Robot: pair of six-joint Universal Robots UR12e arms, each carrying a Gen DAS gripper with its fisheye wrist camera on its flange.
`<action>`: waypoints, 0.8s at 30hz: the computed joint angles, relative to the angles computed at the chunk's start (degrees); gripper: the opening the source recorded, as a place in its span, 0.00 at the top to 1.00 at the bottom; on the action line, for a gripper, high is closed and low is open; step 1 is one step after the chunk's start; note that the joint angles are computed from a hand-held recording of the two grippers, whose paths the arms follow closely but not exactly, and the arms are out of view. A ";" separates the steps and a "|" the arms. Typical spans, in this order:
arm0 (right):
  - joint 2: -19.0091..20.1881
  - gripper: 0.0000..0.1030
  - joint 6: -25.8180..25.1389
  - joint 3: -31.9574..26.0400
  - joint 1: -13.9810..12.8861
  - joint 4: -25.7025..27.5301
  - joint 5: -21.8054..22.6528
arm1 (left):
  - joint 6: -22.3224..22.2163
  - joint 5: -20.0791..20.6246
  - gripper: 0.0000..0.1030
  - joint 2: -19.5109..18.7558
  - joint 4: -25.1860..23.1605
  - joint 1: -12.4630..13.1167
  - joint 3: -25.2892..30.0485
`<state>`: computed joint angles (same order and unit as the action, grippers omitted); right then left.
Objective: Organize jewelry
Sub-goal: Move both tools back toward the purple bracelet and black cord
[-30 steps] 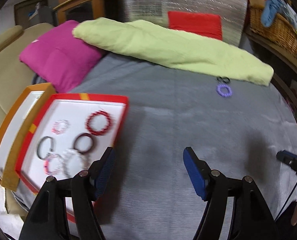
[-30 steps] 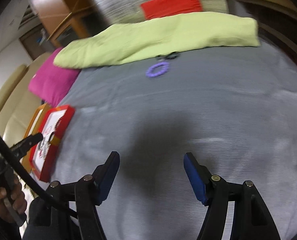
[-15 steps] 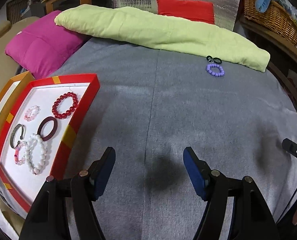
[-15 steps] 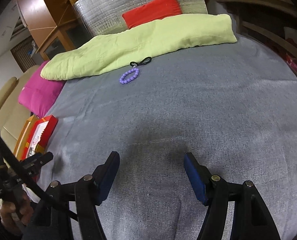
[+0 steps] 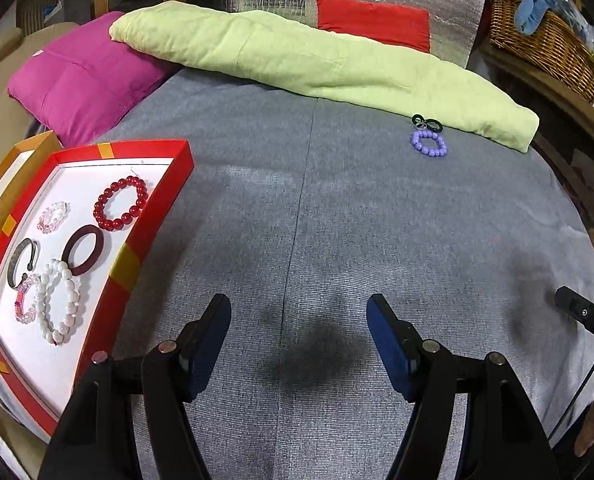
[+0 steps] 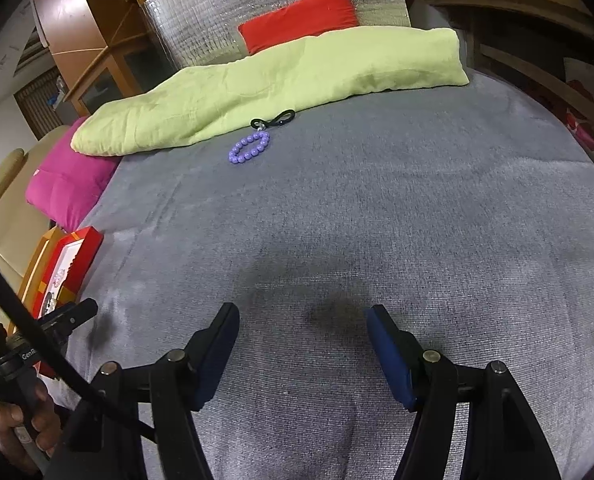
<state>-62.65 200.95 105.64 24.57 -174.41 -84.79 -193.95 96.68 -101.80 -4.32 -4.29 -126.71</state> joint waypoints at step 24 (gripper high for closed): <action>4.50 0.32 -1.52 -12.79 0.25 13.70 0.93 | 1.10 -1.47 0.31 -0.69 -2.61 0.02 0.92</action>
